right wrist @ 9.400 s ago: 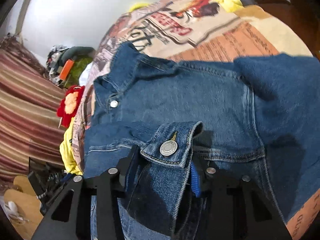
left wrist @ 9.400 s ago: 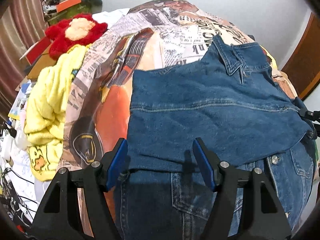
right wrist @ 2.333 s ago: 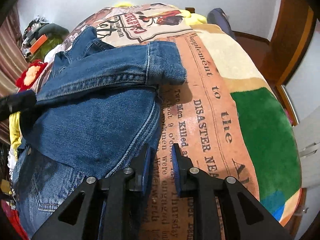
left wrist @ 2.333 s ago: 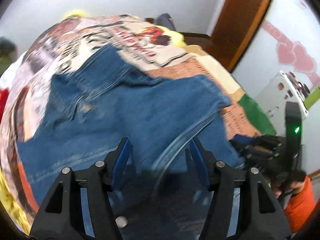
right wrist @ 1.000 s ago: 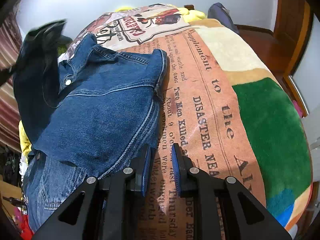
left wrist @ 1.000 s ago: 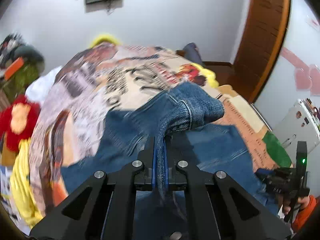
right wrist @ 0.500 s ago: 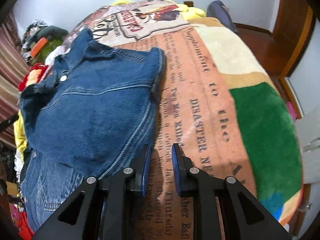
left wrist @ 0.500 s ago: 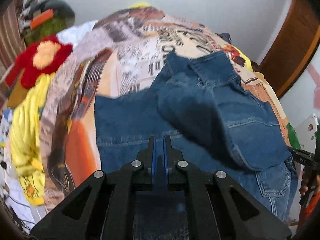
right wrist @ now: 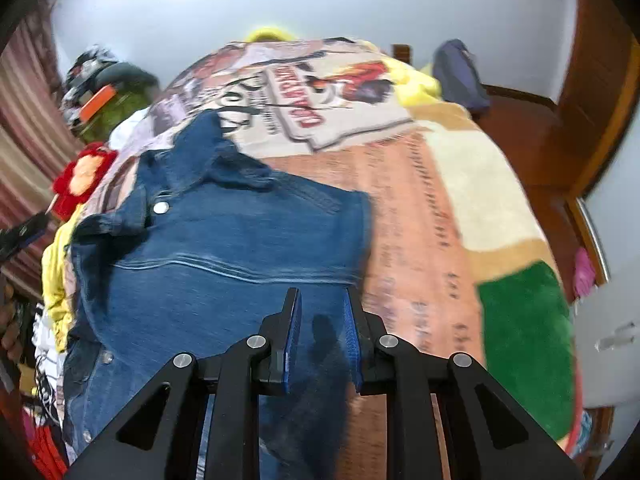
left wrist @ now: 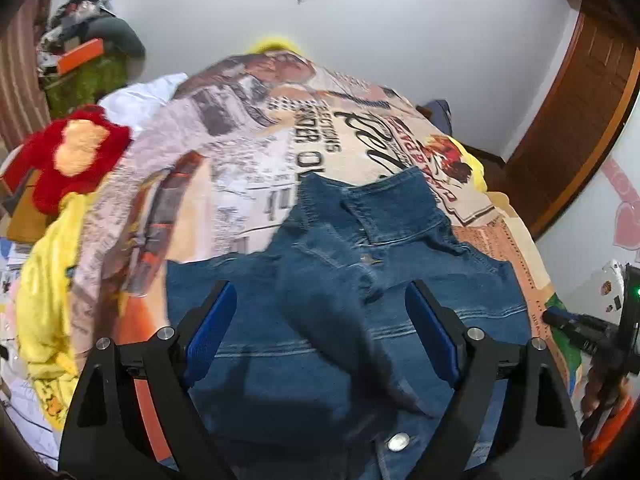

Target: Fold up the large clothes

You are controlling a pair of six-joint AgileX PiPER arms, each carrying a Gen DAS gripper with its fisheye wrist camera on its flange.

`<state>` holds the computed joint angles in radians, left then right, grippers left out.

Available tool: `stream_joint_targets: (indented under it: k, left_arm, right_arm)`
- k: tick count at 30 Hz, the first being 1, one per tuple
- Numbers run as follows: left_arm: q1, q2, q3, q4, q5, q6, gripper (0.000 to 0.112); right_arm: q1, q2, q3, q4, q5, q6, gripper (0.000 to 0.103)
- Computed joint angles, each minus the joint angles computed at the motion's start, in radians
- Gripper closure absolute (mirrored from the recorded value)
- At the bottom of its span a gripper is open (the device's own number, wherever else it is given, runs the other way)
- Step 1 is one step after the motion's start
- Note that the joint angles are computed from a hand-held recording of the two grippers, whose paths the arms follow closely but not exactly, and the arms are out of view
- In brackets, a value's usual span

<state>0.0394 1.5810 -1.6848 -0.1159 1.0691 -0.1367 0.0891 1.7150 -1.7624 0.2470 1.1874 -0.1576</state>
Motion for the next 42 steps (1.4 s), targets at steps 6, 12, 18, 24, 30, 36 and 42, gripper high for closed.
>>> stream_joint_targets:
  k: [6,12,18,24,30,36,42]
  left_arm:
    - [-0.096,0.154,-0.052,0.073,0.052,0.043,0.026]
    - [-0.136,0.113,0.161,0.343,-0.06,-0.056,0.025]
    - [0.016,0.002,0.316,0.152,-0.138,0.08,0.023]
    - [0.062,-0.048,0.387,0.065,-0.172,0.122,0.023]
    - [0.07,-0.069,0.419,0.055,-0.189,0.118,0.023]
    - [0.098,-0.098,0.425,0.015,-0.171,0.134,0.023]
    - [0.214,-0.129,0.449,-0.18,-0.122,0.241,0.023]
  right_arm:
    - [0.113,0.025,0.086,-0.111,-0.073,0.01,0.087]
    - [0.115,-0.078,0.275,-0.17,-0.257,-0.036,0.087]
    - [0.106,-0.122,0.36,-0.193,-0.336,-0.06,0.087]
    - [0.143,-0.159,0.408,-0.319,-0.358,0.016,0.08]
    - [0.076,-0.172,0.416,-0.386,-0.338,0.127,0.011]
    - [-0.037,-0.144,0.4,-0.192,-0.255,0.034,0.011]
    - [-0.025,-0.146,0.427,-0.201,-0.275,0.052,0.011]
